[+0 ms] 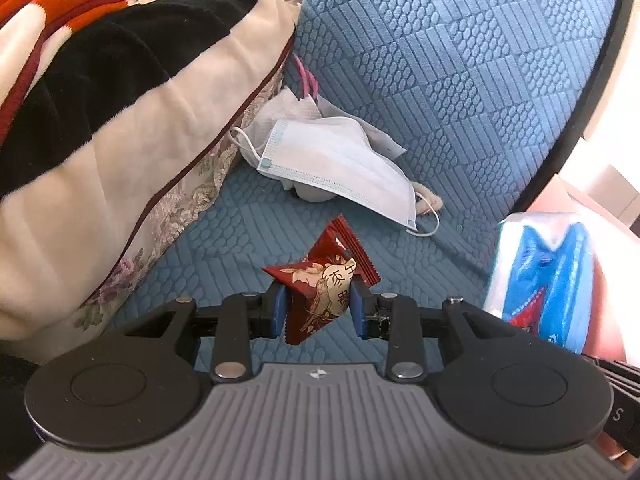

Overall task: Organize soft objects
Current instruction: 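Lift the dark red candy packet with left tool while right tool lifts the tissue packet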

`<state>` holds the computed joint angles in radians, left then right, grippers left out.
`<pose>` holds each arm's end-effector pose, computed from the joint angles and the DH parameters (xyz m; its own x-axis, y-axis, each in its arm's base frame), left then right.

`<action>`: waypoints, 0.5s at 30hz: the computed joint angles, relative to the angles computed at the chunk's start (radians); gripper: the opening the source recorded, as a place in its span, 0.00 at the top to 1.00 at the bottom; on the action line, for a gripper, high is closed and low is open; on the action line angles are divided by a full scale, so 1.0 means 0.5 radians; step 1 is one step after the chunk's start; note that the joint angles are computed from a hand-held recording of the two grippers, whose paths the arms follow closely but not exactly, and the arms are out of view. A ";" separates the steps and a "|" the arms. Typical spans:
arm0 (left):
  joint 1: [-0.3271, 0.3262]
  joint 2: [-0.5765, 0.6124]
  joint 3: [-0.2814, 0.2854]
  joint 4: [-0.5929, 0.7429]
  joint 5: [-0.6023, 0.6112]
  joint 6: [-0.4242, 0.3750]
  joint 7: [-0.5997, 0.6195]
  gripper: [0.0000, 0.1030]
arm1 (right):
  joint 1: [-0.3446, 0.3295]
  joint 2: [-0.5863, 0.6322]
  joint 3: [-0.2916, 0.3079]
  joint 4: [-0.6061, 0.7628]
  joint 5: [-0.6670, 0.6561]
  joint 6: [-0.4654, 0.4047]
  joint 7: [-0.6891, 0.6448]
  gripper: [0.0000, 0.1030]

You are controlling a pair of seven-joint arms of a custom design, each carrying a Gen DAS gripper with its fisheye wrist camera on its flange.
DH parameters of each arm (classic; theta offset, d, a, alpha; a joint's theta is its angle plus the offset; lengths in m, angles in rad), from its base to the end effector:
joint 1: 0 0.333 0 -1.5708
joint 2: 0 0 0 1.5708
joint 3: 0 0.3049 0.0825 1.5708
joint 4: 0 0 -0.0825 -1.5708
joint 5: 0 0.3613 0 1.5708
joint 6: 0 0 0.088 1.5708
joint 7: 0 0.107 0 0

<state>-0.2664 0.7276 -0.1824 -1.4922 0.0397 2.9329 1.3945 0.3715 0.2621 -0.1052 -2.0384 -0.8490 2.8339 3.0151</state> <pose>0.6785 -0.2919 0.3362 -0.2823 -0.9375 0.2033 -0.7677 0.0938 -0.6339 0.5692 0.1985 0.3661 -0.3433 -0.9230 -0.1739 -0.7025 0.3753 -0.6047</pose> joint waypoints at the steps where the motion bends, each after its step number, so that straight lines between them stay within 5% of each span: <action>1: 0.011 -0.012 -0.012 -0.019 0.003 -0.004 0.019 0.64 | -0.003 -0.014 0.017 -0.013 0.035 -0.018 -0.027 0.93; 15: 0.156 -0.157 -0.183 -0.237 -0.134 -0.007 0.297 0.64 | 0.038 -0.051 0.089 -0.085 0.141 -0.061 -0.046 0.89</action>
<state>-0.1881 0.6489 -0.2738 -1.6107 -0.0276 2.9293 1.5431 0.3904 0.2368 -0.0606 -2.0810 -0.7786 2.8034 2.9921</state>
